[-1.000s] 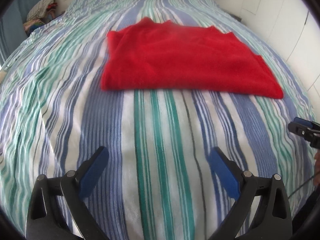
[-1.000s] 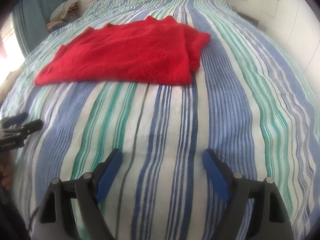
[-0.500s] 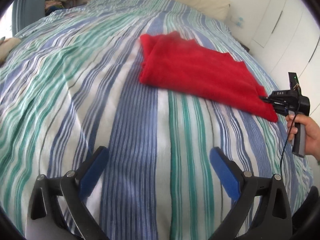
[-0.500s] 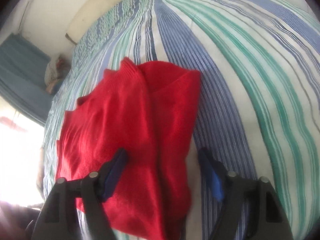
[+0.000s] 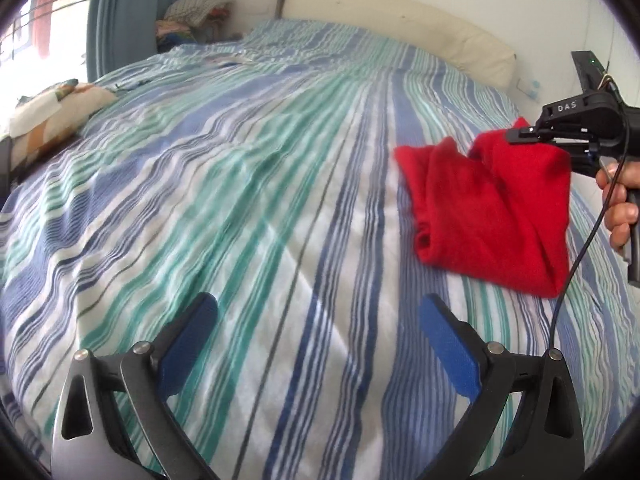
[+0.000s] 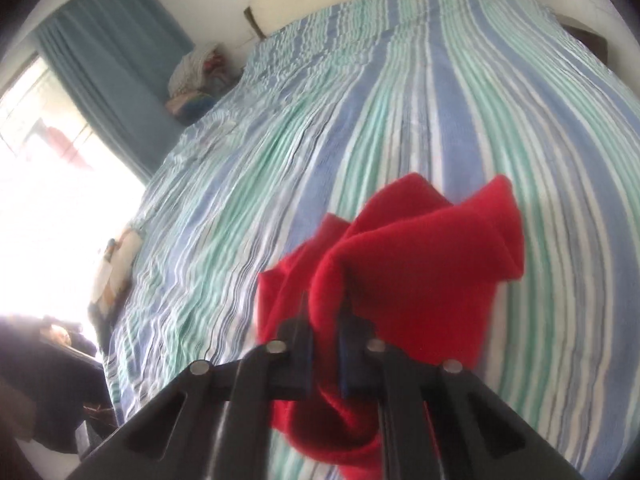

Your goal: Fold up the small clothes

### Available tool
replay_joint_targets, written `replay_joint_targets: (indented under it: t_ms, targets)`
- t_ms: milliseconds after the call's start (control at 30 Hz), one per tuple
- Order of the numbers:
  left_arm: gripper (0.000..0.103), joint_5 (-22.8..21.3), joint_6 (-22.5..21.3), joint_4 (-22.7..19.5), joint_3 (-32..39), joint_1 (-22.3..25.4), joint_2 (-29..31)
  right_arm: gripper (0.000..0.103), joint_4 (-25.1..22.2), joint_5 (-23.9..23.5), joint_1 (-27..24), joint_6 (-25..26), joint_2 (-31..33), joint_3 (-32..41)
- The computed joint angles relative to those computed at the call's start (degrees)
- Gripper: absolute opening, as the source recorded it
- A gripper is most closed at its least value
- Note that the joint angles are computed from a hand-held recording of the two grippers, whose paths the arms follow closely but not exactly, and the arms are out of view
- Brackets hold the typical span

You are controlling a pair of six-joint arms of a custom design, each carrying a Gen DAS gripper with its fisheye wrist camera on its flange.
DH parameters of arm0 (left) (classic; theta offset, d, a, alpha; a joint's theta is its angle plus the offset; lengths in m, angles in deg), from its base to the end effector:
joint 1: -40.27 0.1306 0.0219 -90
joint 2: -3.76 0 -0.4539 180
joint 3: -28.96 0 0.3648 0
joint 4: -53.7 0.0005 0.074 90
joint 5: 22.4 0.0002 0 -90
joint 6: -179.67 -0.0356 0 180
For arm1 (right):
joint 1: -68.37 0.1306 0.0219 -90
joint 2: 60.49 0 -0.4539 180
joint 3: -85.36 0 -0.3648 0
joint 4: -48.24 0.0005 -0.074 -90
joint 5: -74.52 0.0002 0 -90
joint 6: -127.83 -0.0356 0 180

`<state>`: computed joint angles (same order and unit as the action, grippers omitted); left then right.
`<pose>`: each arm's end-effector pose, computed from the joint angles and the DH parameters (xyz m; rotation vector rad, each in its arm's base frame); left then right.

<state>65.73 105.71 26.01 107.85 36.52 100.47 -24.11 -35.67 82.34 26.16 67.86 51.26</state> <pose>0.4979 -0.0320 0.3914 -0.2692 2.3529 -0.1284 0.6892 0.1836 0.5087 -0.1952 2.5474 0.6224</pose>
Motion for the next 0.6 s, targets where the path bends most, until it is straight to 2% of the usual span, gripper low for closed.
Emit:
replay_joint_targets:
  t_ms: [100, 133, 167, 233, 300, 333, 400, 433, 533, 567, 600]
  targets:
    - [0.101, 0.7, 1.8, -0.5, 0.2, 1.7, 0.4, 0.012, 0.3, 3.4, 4.0, -0.5, 3.8, 2.2]
    - [0.101, 0.9, 2.3, -0.6, 0.3, 2.1, 0.5, 0.017, 1.2, 2.0, 4.7, -0.7, 4.4, 1.6]
    - [0.101, 1.0, 2.7, -0.7, 0.4, 2.5, 0.5, 0.020, 0.8, -1.4, 4.9, -1.4, 5.4, 1.9]
    - [0.101, 1.2, 3.4, -0.8, 0.4, 3.1, 0.4, 0.051, -2.3, -12.4, 4.5, -3.9, 7.5, 3.7]
    - [0.101, 1.4, 4.0, -0.9, 0.4, 3.4, 0.4, 0.064, 0.6, -21.2, 3.7, -6.0, 6.1, 0.7]
    - [0.101, 1.6, 4.2, -0.9, 0.6, 3.6, 0.5, 0.064, 1.9, -22.3, 3.3, -4.9, 4.9, -0.5]
    - [0.101, 1.9, 4.6, -0.9, 0.7, 3.9, 0.6, 0.064, 3.2, -20.8, 2.6, -1.2, 2.4, -2.0]
    - [0.101, 2.2, 4.9, -0.9, 0.8, 4.0, 0.6, 0.064, 2.8, -18.0, 2.1, 1.0, 1.3, -2.5]
    - [0.101, 3.6, 5.5, -0.9, 0.7, 4.2, 0.4, 0.064, 2.1, -3.5, 1.9, 9.8, -1.9, -5.5]
    - [0.101, 3.7, 5.4, -0.6, 0.6, 4.2, 0.3, 0.065, 1.9, -1.8, 2.0, 12.4, -2.8, -7.2]
    - [0.101, 3.4, 5.3, -0.4, 0.4, 4.2, 0.1, 0.065, 1.6, -3.8, 1.8, 14.2, -3.5, -8.8]
